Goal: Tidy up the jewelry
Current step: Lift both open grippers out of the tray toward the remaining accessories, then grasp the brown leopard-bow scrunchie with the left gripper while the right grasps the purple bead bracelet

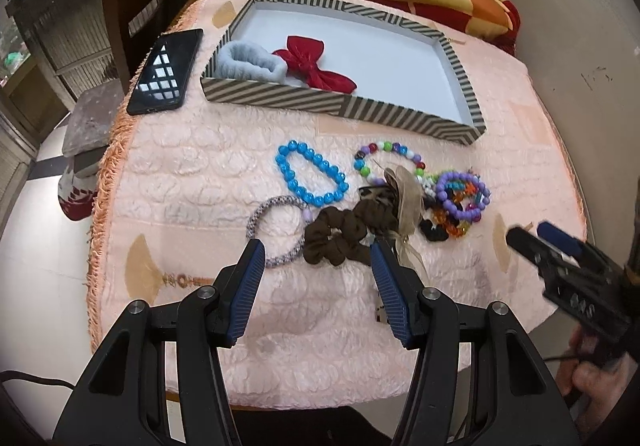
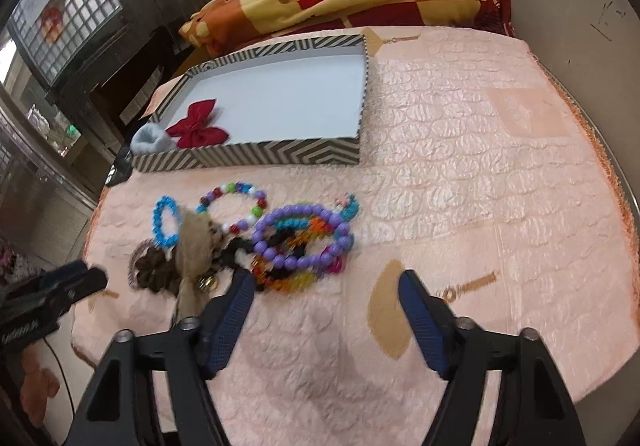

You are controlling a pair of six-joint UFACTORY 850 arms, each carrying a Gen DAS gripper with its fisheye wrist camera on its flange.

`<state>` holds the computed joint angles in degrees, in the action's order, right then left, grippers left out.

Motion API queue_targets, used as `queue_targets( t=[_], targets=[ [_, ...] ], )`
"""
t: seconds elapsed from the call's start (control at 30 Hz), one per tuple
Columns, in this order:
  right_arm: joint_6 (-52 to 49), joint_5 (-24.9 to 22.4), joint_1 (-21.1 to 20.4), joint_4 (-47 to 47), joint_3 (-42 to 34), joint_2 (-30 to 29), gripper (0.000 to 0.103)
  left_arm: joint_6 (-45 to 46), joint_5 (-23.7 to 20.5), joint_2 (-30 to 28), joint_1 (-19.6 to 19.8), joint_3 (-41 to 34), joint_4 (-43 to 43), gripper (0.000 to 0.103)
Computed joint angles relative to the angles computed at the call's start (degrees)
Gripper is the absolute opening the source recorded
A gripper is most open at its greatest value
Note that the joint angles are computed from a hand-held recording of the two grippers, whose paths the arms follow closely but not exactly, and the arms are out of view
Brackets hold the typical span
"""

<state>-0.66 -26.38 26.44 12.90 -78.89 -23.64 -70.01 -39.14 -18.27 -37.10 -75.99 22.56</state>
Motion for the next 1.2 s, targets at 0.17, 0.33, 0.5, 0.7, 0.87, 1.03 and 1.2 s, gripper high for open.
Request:
queue_targets(
  t=[0.17, 0.33, 0.5, 0.7, 0.87, 1.03, 1.2],
  targets=[
    [-3.33, -1.1, -1.26, 3.11, -3.89, -4.26, 0.049, 0.55, 0.37, -0.09, 0.29, 0.2, -1.17, 0.055],
    [-6.75, -2.32, -1.72, 5.15, -6.79, -7.41, 0.038, 2.03, 1.18, -0.33, 0.53, 0.3, -2.8, 0.055],
    [-10.45, -2.63, -2.58, 9.58, -7.66, -8.59, 0.034, 5.47, 3.33, -1.25, 0.77, -0.41, -5.91, 0.055],
    [-14.23, -2.29, -2.84, 12.15, -7.27, -8.39, 0.034, 9.65, 4.56, -4.28, 0.39, -3.29, -8.74, 0.058],
    [-15.18, -3.02, -2.92, 13.3, -7.51, -8.93, 0.032, 10.91, 2.56, -8.67, -0.06, -7.53, -8.42, 0.058],
    [-16.43, -3.62, -2.81, 14.4, -7.97, -9.57, 0.009, 10.46, 1.14, -11.9, 0.14, -9.96, -7.06, 0.057],
    [-17.98, -3.15, -2.71, 15.72, -6.85, -8.1, 0.009, 12.5, 4.13, -11.22, 0.92, -8.53, -8.47, 0.016]
  ],
)
